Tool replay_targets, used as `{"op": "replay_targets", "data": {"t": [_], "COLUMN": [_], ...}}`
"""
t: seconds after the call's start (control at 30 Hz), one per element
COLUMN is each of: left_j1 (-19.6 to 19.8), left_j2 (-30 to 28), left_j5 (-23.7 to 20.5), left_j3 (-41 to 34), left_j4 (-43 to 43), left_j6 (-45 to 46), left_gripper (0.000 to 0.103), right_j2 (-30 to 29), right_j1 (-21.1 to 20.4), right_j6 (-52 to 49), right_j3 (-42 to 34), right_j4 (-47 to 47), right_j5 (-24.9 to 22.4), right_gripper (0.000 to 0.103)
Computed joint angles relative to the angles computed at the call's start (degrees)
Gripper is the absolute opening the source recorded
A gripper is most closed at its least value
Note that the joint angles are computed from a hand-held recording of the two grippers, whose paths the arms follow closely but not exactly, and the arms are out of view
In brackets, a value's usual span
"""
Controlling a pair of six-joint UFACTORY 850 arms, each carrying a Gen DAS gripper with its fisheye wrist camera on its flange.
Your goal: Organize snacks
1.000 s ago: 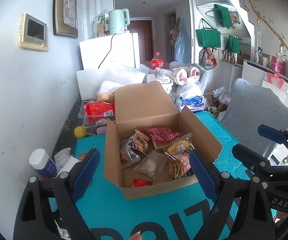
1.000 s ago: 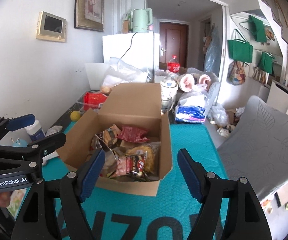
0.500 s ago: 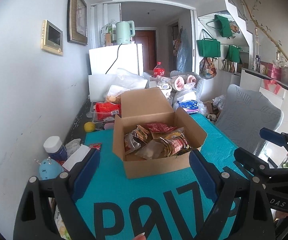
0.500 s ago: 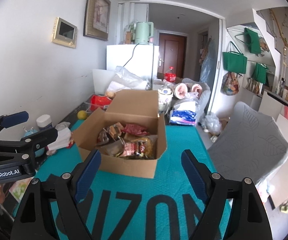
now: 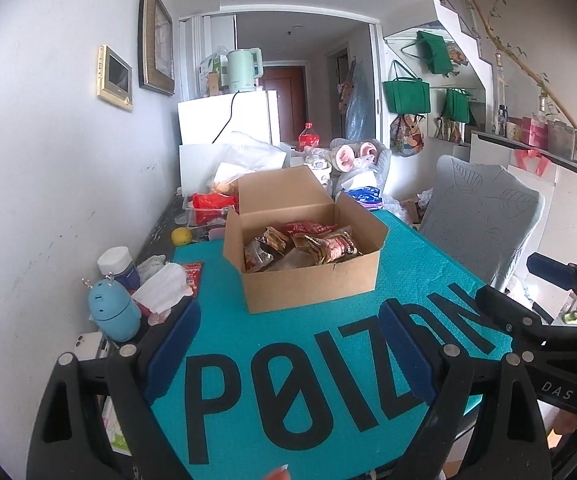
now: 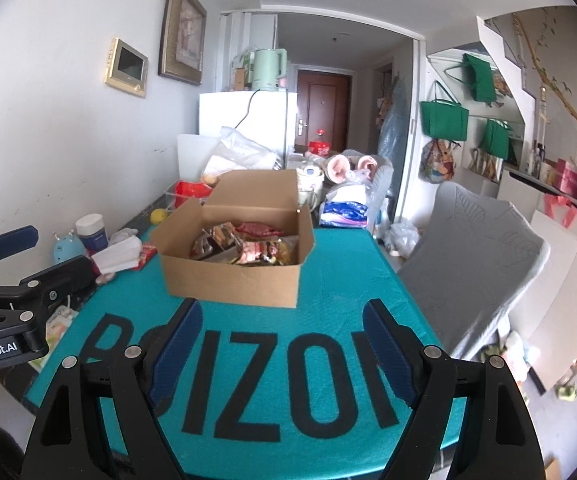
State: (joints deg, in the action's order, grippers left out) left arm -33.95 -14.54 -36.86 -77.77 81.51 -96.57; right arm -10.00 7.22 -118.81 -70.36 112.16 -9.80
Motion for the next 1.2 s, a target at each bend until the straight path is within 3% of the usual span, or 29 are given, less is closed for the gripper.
{"op": "replay_targets", "data": {"t": [0.47,0.83,1.2], "left_j1": [-2.2,-2.2,-2.1], "left_j2": [0.8,-0.1,-0.7], "left_j5": [-0.6,-1.2,-0.3], "left_j3": [1.9,1.4,0.4], "left_j4": [1.3,1.2,0.3], "left_j6": [-1.6,-3.2,-1.6], "left_gripper": [0.092,0.098,0.098], "right_j2": [4.0,3.0,3.6], "right_j1": [-0.7,-1.3,-1.8], "right_j6": [-11.2,3.1,3.5], "right_j3": [4.9,4.7,4.9], "right_j4": [9.7,-3.3,-3.7], "right_j5": [0.7,0.1,0.0], "right_gripper": [0.083,0.084,0.084]}}
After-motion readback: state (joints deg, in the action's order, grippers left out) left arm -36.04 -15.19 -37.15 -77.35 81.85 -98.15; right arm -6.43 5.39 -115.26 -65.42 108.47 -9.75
